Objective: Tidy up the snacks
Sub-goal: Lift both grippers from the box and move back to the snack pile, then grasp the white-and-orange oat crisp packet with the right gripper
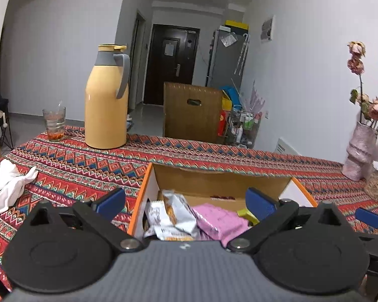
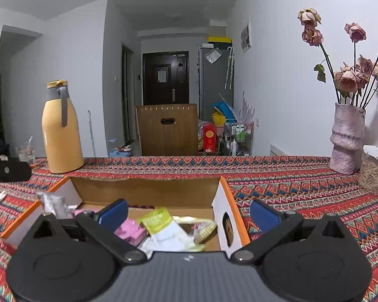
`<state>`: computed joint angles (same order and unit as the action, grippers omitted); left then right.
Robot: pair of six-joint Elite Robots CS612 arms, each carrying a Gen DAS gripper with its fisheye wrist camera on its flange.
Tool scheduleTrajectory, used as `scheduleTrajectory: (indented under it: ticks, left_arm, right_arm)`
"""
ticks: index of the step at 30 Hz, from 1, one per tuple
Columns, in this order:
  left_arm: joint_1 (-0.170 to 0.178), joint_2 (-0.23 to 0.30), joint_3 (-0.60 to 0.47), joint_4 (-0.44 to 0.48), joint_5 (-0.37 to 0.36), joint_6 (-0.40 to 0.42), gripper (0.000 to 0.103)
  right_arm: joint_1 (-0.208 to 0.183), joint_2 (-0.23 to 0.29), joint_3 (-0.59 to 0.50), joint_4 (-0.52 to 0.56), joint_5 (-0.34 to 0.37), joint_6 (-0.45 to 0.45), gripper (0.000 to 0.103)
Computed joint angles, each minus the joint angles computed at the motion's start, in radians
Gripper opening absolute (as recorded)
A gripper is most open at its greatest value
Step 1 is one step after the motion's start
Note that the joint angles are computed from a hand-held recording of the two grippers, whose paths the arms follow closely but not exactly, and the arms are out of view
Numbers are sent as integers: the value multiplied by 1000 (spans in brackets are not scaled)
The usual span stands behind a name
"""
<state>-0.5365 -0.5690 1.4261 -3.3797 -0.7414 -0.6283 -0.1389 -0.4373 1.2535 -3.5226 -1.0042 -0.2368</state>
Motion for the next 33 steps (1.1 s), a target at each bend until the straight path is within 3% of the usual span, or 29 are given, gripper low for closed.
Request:
scheduleTrajectory:
  ticks: [6, 18, 23, 33]
  left_arm:
    - [-17, -21, 59, -24, -24, 7, 103]
    - [-38, -39, 148, 28, -70, -44, 103]
    - [-38, -25, 160, 48, -83, -76, 103]
    - [-48, 3, 154, 2, -43, -40, 103]
  right_arm:
    - [-24, -35, 83, 3, 36, -46, 103]
    - [-63, -86, 234, 26, 73, -153, 103]
    - [-76, -91, 275, 21, 75, -165, 103]
    - [-91, -83, 281, 4, 73, -143, 103]
